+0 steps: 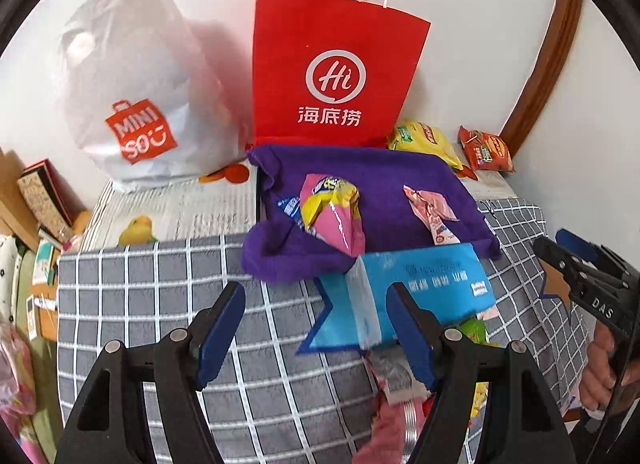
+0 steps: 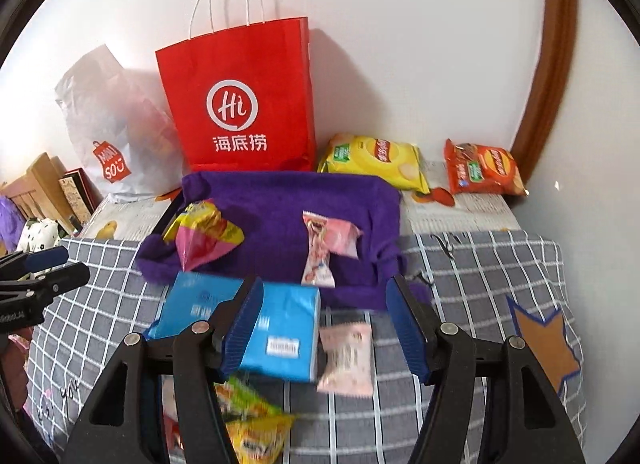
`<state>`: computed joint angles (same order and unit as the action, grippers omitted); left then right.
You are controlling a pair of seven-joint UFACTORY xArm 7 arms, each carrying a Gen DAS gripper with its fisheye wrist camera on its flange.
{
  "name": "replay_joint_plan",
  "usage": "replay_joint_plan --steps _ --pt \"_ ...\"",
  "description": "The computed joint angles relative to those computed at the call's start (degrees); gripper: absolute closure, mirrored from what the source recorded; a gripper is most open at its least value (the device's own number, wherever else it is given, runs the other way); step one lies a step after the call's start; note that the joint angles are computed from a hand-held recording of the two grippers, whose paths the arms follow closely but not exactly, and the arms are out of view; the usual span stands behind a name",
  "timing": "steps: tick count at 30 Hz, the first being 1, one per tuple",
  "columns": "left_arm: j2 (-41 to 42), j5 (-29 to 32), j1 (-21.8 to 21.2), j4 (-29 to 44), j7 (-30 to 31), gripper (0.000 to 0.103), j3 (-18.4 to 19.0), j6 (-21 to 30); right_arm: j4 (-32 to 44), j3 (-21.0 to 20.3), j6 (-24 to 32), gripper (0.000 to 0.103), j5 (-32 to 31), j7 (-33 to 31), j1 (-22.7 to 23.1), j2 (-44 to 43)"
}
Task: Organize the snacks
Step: 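Move the right gripper to the white-pink snowflake crisp packet and grasp it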
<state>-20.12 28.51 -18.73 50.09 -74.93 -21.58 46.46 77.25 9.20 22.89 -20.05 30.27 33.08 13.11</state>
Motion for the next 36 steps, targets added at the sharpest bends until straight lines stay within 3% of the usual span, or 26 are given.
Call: replay_joint_plan --steps 7,17,36 --pt "-4.37 -2.97 -1.21 -3.50 -2.52 0.032 -1.35 -0.12 -9.81 1.62 -2.61 0.039 1.08 1.67 -1.44 -7.18" --pt "-9.97 -6.32 -1.41 -7.76 -4.59 0.032 -3.64 -0.95 -16.63 3.73 -3.14 0.039 -1.30 4.94 -2.74 -10.92" --pt "-10.37 -8.84 -1.65 -9.78 -3.69 0.032 -3.97 -1.35 -17.87 4.28 -3.74 0.039 -4.08 7.52 -2.62 -9.82"
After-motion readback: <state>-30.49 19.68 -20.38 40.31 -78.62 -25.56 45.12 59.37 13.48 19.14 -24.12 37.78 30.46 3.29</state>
